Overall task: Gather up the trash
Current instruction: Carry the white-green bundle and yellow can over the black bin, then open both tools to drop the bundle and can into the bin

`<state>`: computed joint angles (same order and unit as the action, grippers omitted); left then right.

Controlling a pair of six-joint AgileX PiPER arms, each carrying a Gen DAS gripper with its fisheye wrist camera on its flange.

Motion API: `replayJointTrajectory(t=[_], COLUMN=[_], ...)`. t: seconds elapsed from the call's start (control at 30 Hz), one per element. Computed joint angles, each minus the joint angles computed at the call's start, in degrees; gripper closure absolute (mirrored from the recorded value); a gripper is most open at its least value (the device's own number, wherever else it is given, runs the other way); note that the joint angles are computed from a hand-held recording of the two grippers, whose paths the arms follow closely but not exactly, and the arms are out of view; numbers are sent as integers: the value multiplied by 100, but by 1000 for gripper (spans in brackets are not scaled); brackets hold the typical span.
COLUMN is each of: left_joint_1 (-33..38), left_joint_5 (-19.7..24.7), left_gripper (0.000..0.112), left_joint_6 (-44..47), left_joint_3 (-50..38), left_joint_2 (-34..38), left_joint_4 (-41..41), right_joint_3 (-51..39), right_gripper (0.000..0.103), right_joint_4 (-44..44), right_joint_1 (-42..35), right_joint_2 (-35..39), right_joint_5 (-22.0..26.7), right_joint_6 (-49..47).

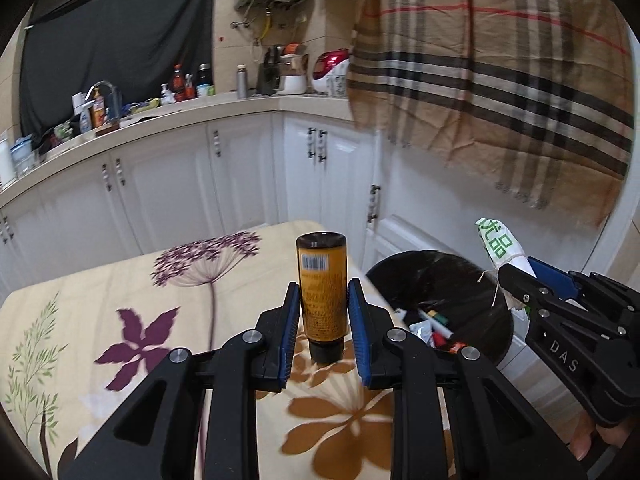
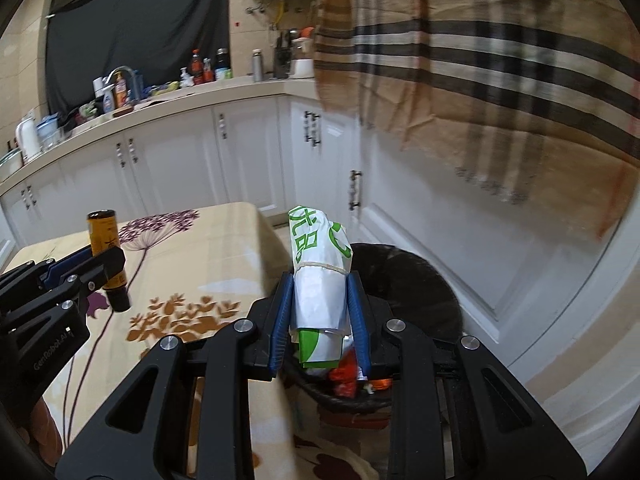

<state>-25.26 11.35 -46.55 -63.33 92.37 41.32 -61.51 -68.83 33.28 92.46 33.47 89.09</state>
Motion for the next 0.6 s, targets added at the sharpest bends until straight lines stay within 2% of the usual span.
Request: replayJointTrajectory(t=[0.1,0.4,0.6], left_joint_1=[-142,-506,-607], left_joint_5=[28,185,277], left_gripper=[87,87,87], left_joint_6=[113,-76,165], left_joint_3=[-239,-1045,-1580], left_joint_2=[199,880,1334], left_joint_4=[-125,175,-37], right_joint_3=[75,189,181], right_gripper=[77,77,77], right_joint_4=[-95,-345,-621], right_joint_1=[-174,-724,-1055], right_joint_2=[-49,-66,72], right_joint_5=[-41,-304,-473], right_joint_6=[70,236,443])
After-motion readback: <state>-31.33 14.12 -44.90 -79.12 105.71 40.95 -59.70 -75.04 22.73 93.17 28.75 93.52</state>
